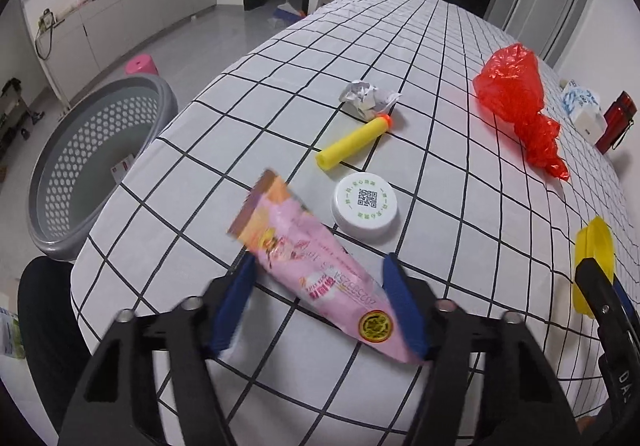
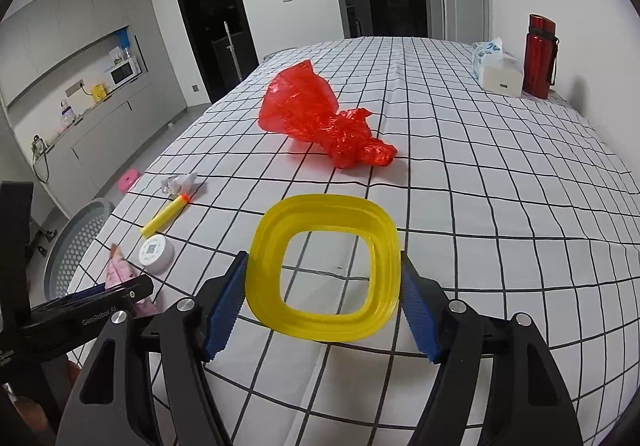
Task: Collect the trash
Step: 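Close the right gripper on the yellow square lid while the left grasps the pink wrapper, then carry the lid and wrapper over the grey basket and open both grippers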
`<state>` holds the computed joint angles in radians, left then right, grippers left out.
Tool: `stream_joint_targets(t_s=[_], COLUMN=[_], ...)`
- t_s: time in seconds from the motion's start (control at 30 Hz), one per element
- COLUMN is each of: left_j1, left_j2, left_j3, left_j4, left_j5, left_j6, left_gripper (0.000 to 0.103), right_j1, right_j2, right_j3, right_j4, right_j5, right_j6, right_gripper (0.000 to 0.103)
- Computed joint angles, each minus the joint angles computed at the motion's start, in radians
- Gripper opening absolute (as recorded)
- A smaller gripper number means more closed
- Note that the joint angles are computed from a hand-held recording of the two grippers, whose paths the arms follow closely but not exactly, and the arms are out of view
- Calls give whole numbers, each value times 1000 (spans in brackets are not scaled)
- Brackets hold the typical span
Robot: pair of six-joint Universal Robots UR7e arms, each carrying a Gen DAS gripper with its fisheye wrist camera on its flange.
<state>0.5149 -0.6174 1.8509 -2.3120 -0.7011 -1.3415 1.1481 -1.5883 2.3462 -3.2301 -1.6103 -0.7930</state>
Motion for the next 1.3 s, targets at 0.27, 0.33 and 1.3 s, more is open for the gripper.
stream_joint_targets(t_s=[0.27, 0.33, 1.3], left_j1=[-25, -33, 13], left_j2=[-21, -34, -396], left_j3=[57, 77, 355], left_j4=[-107, -132, 21], left_j5=[-5, -3, 198], left_j6=[130, 157, 86], left_gripper=[18, 18, 17], right_j1=[5, 6, 376], right_j2=[-8, -12, 271], right_j3=[6, 8, -5], right_j4=[23, 30, -44], right_j5=[8, 12, -167], right_j6=[9, 11, 60], right_gripper=[69, 69, 69])
